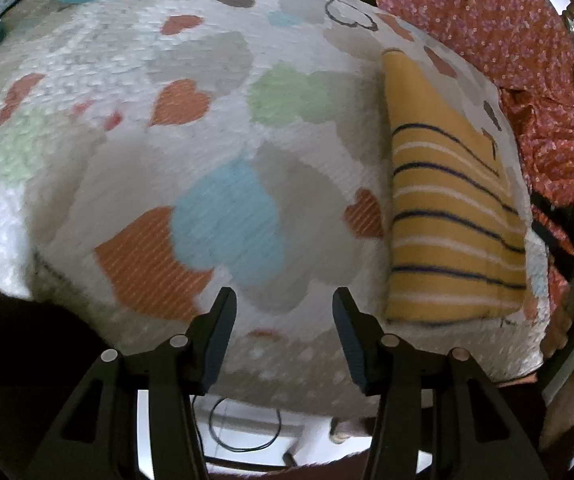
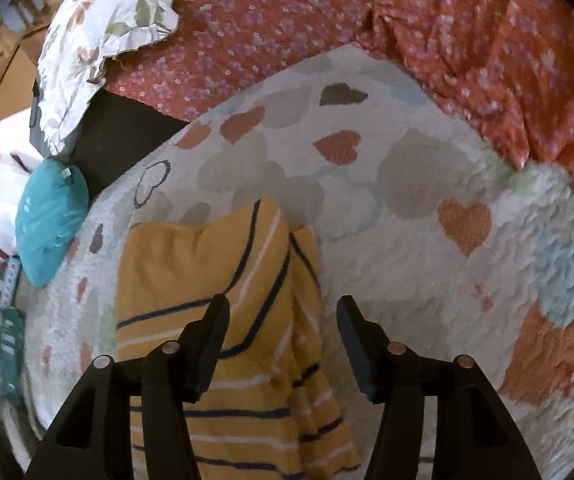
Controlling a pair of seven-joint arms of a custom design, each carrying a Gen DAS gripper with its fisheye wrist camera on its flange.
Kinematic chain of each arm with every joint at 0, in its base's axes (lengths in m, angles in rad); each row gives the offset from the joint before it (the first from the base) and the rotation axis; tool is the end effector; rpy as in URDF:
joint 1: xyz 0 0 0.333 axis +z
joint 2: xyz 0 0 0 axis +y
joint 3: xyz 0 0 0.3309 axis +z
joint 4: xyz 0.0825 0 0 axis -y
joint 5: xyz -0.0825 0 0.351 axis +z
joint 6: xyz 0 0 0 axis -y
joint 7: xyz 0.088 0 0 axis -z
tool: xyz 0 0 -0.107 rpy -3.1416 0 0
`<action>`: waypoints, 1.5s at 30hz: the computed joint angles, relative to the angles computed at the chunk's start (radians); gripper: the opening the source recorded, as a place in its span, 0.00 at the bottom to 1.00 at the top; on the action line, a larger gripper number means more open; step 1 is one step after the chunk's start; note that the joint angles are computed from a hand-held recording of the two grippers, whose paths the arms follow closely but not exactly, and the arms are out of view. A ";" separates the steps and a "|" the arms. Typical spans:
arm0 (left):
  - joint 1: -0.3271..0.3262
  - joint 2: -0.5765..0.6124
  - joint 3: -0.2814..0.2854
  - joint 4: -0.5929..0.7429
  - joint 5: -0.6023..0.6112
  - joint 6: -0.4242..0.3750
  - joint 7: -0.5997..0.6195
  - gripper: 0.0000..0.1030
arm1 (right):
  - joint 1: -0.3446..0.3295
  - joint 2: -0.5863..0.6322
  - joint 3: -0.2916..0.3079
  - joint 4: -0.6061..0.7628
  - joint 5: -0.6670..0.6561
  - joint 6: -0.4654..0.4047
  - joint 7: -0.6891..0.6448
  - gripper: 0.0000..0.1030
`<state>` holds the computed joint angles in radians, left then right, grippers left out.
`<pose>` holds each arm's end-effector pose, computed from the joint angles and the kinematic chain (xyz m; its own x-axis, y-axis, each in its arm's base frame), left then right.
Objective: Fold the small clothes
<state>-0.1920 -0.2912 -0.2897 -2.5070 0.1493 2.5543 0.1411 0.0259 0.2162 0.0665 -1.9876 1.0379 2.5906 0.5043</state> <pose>0.3815 -0.2071 0.4512 0.6904 -0.6704 0.2717 -0.6263 -0.7420 -0.2391 0.5988 0.0369 0.4240 0.4264 -0.8484 -0.3136 -0.7629 -0.1511 -0.6286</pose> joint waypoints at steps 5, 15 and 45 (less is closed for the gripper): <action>-0.006 0.109 0.080 0.030 -0.111 0.170 0.163 0.48 | -0.022 0.042 -0.008 0.046 -0.027 -0.085 0.061 0.66; 0.035 0.328 0.115 0.207 -0.319 0.296 0.474 0.53 | -0.035 0.173 0.011 0.187 -0.144 -0.174 0.270 0.71; 0.100 0.300 0.161 0.334 0.087 0.099 0.349 0.28 | 0.014 0.185 0.111 0.278 0.052 -0.374 0.172 0.34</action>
<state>-0.0915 0.0089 -0.1285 -2.1729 0.2359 2.6531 0.4902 0.0400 0.4010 0.1771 -1.7100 1.0899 2.2168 0.6767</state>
